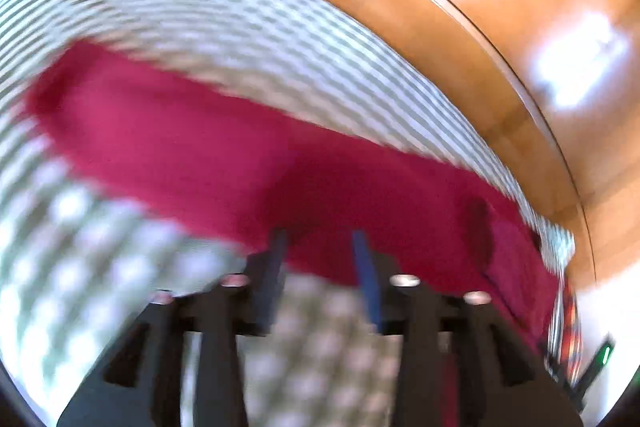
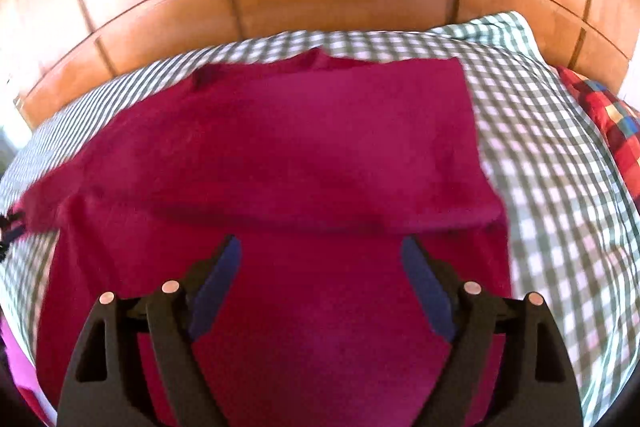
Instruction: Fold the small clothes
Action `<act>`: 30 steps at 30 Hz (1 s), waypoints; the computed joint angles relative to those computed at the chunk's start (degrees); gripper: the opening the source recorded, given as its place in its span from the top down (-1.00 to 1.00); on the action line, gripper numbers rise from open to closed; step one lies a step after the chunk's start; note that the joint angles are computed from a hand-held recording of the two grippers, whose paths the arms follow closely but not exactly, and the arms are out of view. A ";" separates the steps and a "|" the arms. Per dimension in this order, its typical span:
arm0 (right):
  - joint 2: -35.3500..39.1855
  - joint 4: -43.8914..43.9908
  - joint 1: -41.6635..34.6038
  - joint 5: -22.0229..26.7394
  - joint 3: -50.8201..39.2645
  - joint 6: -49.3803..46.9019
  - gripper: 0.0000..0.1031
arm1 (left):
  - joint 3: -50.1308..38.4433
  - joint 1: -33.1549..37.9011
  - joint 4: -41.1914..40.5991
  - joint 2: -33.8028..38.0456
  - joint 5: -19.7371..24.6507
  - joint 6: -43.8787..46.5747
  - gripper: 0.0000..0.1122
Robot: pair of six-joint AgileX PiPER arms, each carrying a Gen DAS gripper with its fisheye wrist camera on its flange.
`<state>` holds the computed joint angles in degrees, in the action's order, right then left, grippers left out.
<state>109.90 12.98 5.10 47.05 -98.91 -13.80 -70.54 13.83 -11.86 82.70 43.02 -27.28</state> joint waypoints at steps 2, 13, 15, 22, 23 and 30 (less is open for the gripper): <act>-2.09 -0.19 1.54 -2.46 5.15 -0.60 -0.61 | 5.95 6.43 -2.30 -5.25 -2.21 1.69 0.08; -4.26 -4.74 4.32 -12.88 14.67 2.34 -0.78 | 7.89 35.43 -28.85 -2.91 4.89 21.57 0.08; -4.25 -4.95 4.26 -13.07 14.74 2.24 -0.79 | 7.07 36.66 -30.90 -1.20 5.01 22.99 0.08; -4.89 -6.79 5.24 -13.98 15.80 4.09 -0.80 | 0.38 32.31 -22.02 4.64 2.99 16.82 0.89; -4.90 -6.71 5.20 -14.04 15.83 4.02 -0.80 | -0.27 31.45 -22.51 4.03 2.63 17.62 0.89; -4.94 -6.04 5.06 -14.08 15.88 3.56 -0.81 | -6.72 20.38 -30.79 -0.63 2.60 24.07 0.89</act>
